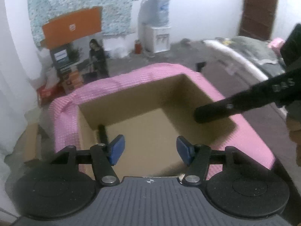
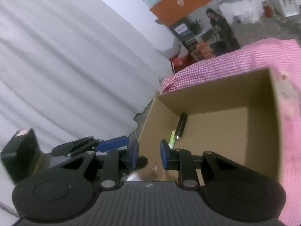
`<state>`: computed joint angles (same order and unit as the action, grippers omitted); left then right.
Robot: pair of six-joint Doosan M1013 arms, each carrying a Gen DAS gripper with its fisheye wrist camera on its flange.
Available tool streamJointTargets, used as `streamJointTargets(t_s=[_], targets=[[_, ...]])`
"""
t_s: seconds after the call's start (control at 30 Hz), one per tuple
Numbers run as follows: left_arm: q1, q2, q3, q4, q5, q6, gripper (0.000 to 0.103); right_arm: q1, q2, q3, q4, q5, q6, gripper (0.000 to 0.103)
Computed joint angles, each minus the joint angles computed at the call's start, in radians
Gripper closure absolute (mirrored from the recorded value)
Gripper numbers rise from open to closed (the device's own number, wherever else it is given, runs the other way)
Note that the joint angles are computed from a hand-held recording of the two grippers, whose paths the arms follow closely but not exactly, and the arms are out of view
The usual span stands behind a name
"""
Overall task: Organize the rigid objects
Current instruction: 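Grasp the black oval case with the right tool, then carry the black oval case into the box and open the right tool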
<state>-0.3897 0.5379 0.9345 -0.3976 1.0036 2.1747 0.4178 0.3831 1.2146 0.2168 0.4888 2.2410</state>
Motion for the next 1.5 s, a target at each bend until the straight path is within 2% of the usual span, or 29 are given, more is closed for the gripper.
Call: streamJointTargets(t_s=[0.17, 0.23, 0.3, 0.5, 0.57, 0.8, 0.9, 1.03, 1.2, 1.3, 1.5], targets=[[-0.002, -0.077, 0.168, -0.083, -0.041, 0.119, 0.042, 0.056, -0.093, 0.166, -0.127, -0.094, 0.198, 0.075], [-0.008, -0.094, 0.221, -0.095, -0.049, 0.159, 0.042, 0.073, -0.112, 0.222, -0.168, -0.118, 0.307, 0.068], [-0.017, -0.102, 0.263, -0.093, -0.049, 0.188, 0.042, 0.086, -0.120, 0.263, -0.205, -0.133, 0.412, 0.066], [-0.052, -0.093, 0.328, -0.004, -0.042, 0.210, 0.047, 0.086, -0.095, 0.335, -0.130, -0.179, 0.544, 0.066], [-0.063, -0.081, 0.326, 0.050, -0.053, 0.194, 0.055, 0.084, -0.082, 0.343, -0.076, -0.187, 0.529, 0.066], [-0.068, -0.037, 0.279, 0.084, -0.016, 0.184, 0.059, 0.067, -0.036, 0.329, 0.125, -0.163, 0.410, 0.066], [-0.072, -0.010, 0.238, 0.096, 0.037, 0.156, 0.063, 0.061, -0.018, 0.315, 0.168, -0.154, 0.380, 0.067], [-0.067, 0.013, 0.204, 0.063, 0.102, 0.156, 0.064, 0.059, -0.011, 0.310, 0.161, -0.159, 0.388, 0.067], [-0.061, 0.014, 0.202, 0.009, 0.153, 0.168, 0.064, 0.069, -0.025, 0.320, 0.028, -0.158, 0.506, 0.067], [-0.060, 0.005, 0.220, 0.005, 0.136, 0.162, 0.064, 0.070, -0.045, 0.347, 0.021, -0.171, 0.508, 0.067], [-0.064, -0.004, 0.240, 0.004, 0.105, 0.144, 0.064, 0.074, -0.041, 0.335, -0.028, -0.134, 0.514, 0.069]])
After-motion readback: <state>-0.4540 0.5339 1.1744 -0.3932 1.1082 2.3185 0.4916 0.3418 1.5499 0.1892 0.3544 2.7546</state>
